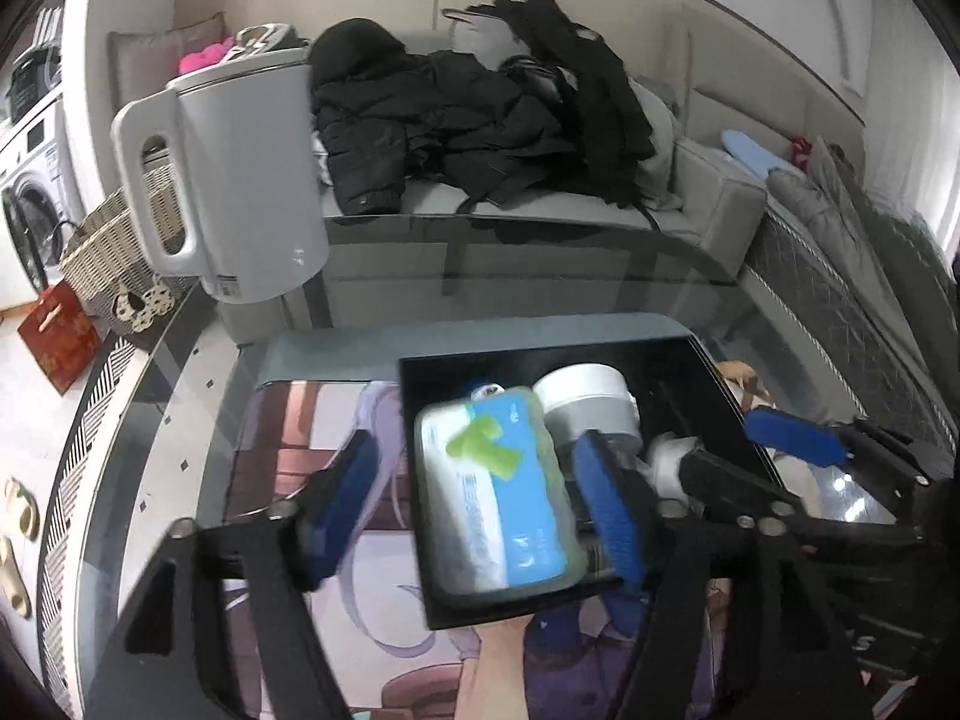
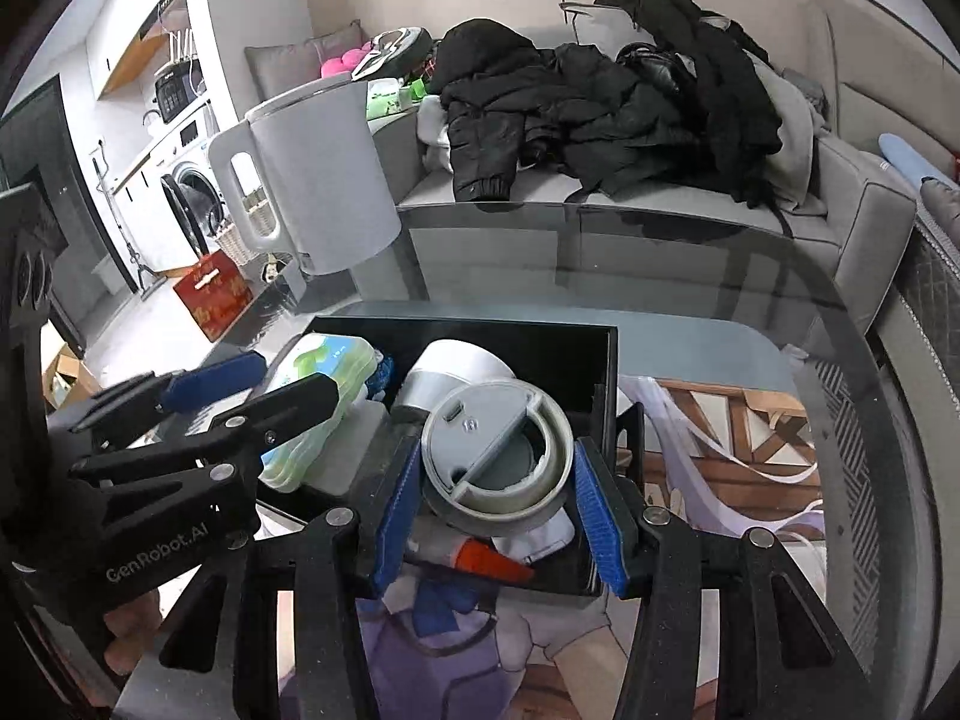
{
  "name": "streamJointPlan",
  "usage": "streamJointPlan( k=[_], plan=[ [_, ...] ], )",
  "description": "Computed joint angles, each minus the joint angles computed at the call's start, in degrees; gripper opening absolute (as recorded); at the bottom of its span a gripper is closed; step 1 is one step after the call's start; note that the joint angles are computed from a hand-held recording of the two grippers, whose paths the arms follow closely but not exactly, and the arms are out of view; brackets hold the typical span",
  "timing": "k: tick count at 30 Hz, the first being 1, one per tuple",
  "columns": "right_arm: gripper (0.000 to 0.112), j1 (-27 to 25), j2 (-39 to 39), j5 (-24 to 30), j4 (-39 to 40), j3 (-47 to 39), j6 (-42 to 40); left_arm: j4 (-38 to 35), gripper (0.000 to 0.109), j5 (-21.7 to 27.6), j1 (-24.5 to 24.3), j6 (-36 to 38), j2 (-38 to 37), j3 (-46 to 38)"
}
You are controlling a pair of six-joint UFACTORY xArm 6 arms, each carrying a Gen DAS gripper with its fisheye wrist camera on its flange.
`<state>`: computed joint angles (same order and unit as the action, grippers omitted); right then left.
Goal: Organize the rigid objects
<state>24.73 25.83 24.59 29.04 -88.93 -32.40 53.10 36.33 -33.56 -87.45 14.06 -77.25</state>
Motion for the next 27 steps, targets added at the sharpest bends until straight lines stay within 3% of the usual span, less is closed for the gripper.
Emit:
streamJointPlan(
  k=[1, 2, 3, 4, 10, 12, 13, 16, 20, 24, 27],
  plan=[
    [0.058, 0.01, -0.38, -0.32, 0.85, 0.36, -1.05, 0.94, 0.073, -1.48, 0.42, -1.69, -1.06, 1.34],
    [0.067, 0.01, -0.95, -1.05, 2.63, 0.99, -2.74, 1.54, 0.073, -2.51, 0.68, -2.63, -1.78, 2.21],
    [0.083, 0.01, -1.7, -1.71, 5.71, 1.78, -5.19, 2.41, 0.074, -2.77, 0.66, -3.54, -2.51, 2.87],
    [0.089, -0.07, -2.33, -2.09, 8.92, 2.27, -7.6, 3.3, 0.074, -1.84, 0.2, -4.09, -3.22, 3.23],
    [0.09, -0.36, -8.45, -1.13, 17.89, 7.15, -14.67, 10.15, 0.082, 2.72, -2.81, -9.83, -7.68, 6.09],
    [0.094, -0.03, -11.08, -2.2, 20.62, 9.71, -17.81, 9.17, 0.098, 2.18, -2.95, -9.27, -8.38, 6.79],
    [0.096, 0.24, -12.22, -3.03, 21.1, 10.97, -18.55, 8.27, 0.1, 2.22, -3.08, -9.48, -8.83, 7.28],
    [0.101, 0.18, -14.53, -2.62, 17.08, 13.48, -15.43, 6.08, 0.101, 0.54, -2.97, -9.87, -10.14, 8.92],
    [0.101, -0.99, -16.41, 0.23, 12.85, 15.09, -10.69, 4.82, 0.101, 3.93, -4.85, -10.05, -11.07, 9.1],
    [0.102, -1.4, -19.11, -2.63, 13.34, 18.61, -10.54, 8.71, 0.102, 13.02, -8.83, -13.75, -11.5, 8.62],
    [0.102, -1.04, -21.97, -6.23, 17.42, 22.36, -13.57, 11.99, 0.102, 23.32, -13.35, -18.38, -11.12, 8.88]
  ],
)
